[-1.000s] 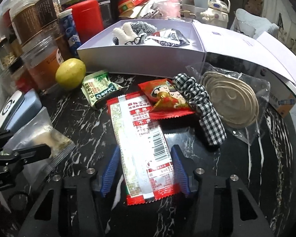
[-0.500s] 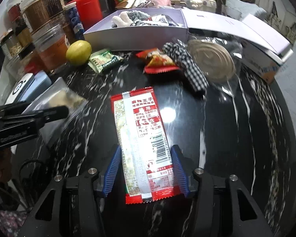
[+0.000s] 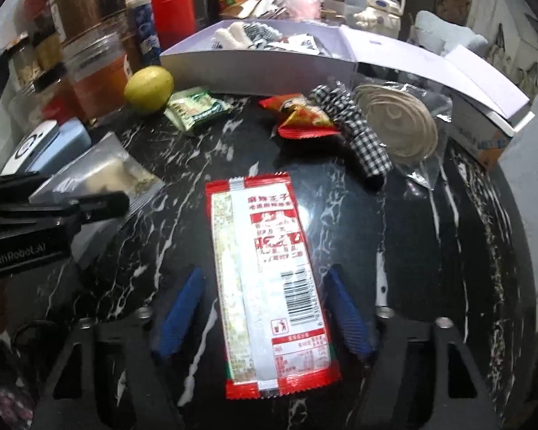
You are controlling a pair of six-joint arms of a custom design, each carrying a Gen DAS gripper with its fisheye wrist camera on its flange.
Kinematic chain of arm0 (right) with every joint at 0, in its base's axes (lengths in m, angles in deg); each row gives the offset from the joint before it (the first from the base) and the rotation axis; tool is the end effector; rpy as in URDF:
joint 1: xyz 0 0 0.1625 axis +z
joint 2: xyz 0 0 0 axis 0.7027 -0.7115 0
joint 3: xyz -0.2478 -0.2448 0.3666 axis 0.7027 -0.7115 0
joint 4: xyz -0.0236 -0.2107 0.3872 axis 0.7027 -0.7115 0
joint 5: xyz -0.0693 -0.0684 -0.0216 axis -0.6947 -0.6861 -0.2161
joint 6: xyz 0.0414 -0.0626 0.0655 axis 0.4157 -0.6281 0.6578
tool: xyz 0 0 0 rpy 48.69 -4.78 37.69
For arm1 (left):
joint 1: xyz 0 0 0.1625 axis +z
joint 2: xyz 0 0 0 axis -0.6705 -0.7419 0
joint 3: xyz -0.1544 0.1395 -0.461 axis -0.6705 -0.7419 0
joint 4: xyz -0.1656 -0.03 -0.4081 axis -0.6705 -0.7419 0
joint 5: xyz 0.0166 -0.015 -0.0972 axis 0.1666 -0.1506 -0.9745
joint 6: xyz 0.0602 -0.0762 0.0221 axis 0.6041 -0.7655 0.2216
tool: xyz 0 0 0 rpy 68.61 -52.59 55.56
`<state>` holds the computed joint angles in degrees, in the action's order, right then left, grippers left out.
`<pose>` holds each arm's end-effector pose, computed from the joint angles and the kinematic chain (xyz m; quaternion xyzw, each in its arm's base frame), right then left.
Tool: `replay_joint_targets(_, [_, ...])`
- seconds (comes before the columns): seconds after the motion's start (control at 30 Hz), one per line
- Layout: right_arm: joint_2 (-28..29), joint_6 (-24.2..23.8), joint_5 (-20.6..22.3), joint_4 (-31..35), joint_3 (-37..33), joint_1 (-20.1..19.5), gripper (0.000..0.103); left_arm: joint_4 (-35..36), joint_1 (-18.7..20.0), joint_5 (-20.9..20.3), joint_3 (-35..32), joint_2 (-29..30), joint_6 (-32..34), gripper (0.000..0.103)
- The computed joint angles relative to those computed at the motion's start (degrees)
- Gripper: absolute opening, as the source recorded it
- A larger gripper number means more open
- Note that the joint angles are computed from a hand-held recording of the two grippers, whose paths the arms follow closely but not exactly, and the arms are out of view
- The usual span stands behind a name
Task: Organize soft objects
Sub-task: 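Lift the clear zip bag and red snack packet and carry both over the gift box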
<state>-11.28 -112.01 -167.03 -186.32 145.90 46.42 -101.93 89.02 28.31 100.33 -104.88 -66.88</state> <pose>0.0870 -0.5573 0.2004 0.1625 -0.8900 0.2329 0.3567 -0.2894 -0.5936 0.0107 0.2241 0.9191 -0.1808 0.2690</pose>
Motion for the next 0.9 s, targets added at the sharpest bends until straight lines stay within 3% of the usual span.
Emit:
replay_joint_targets(0.17, [0.0, -1.4, 1.4, -1.6, 0.0, -0.5, 0.051, 0.0, 0.1, 0.2, -0.5, 0.3, 0.6, 0.045])
replay_joint_targets(0.27, [0.0, -1.3, 2.1, -2.3, 0.2, -0.7, 0.049, -2.6, 0.5, -1.8, 0.4, 0.0, 0.6, 0.045])
replay_joint_targets(0.33, [-0.4, -0.4, 3.3, -2.3, 0.6, -1.1, 0.048, -3.7, 0.7, -2.6, 0.9, -0.3, 0.0, 0.039])
replay_joint_targets(0.57, [-3.8, 3.2, 8.4, 1.0, 2.5, -2.7, 0.046, -5.8, 0.5, -5.9, 2.8, -1.3, -1.4, 0.033])
replay_joint_targets(0.9, [-6.1, 2.5, 9.8, -3.3, 6.2, -2.5, 0.045, -8.8, -3.0, -4.5, 5.7, -2.8, -0.8, 0.033])
